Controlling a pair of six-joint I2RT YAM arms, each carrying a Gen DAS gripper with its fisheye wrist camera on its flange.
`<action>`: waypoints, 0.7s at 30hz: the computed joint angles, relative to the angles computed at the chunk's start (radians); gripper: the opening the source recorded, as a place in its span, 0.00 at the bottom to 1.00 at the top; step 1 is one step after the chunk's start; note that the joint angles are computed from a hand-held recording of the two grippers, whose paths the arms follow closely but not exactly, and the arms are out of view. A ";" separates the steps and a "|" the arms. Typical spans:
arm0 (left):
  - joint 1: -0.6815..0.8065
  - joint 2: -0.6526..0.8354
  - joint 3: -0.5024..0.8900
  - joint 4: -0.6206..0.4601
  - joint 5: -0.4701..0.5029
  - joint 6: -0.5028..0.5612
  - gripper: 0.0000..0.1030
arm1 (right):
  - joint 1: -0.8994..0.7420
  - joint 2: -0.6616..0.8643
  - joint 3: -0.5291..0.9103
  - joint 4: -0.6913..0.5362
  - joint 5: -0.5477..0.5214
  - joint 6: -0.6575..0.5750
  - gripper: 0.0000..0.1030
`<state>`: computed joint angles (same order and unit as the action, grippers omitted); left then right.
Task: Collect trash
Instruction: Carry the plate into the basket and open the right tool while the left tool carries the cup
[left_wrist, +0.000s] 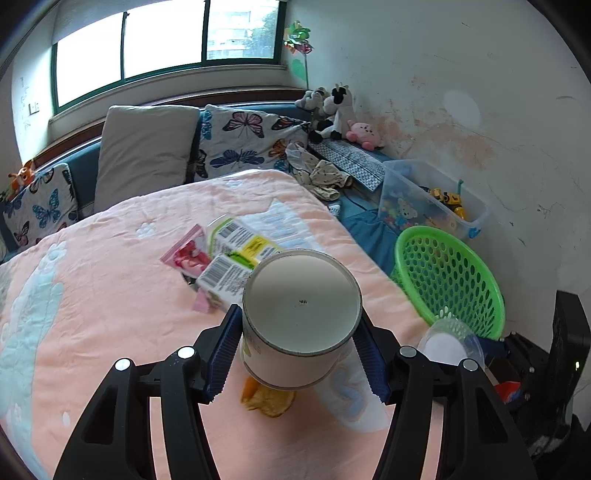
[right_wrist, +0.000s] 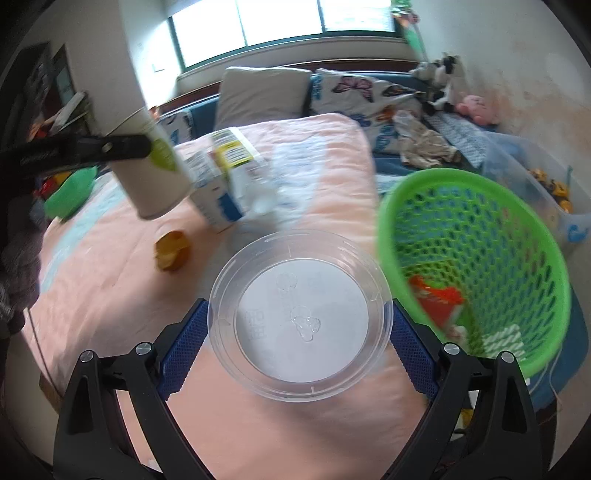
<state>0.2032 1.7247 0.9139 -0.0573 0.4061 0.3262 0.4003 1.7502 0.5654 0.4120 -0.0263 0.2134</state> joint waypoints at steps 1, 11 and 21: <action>-0.015 0.001 0.004 0.000 -0.005 -0.005 0.56 | -0.023 -0.004 -0.004 0.001 -0.001 -0.004 0.90; -0.149 0.029 0.065 -0.019 -0.060 -0.056 0.56 | -0.257 0.014 0.010 -0.005 -0.042 -0.056 0.90; -0.289 0.100 0.157 -0.036 -0.114 -0.103 0.56 | -0.396 0.093 0.047 -0.009 -0.079 -0.085 0.91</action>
<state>-0.0855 1.8247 1.0713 -0.0930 0.2917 0.2232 0.0039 1.8434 0.6125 0.4026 -0.1054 0.1281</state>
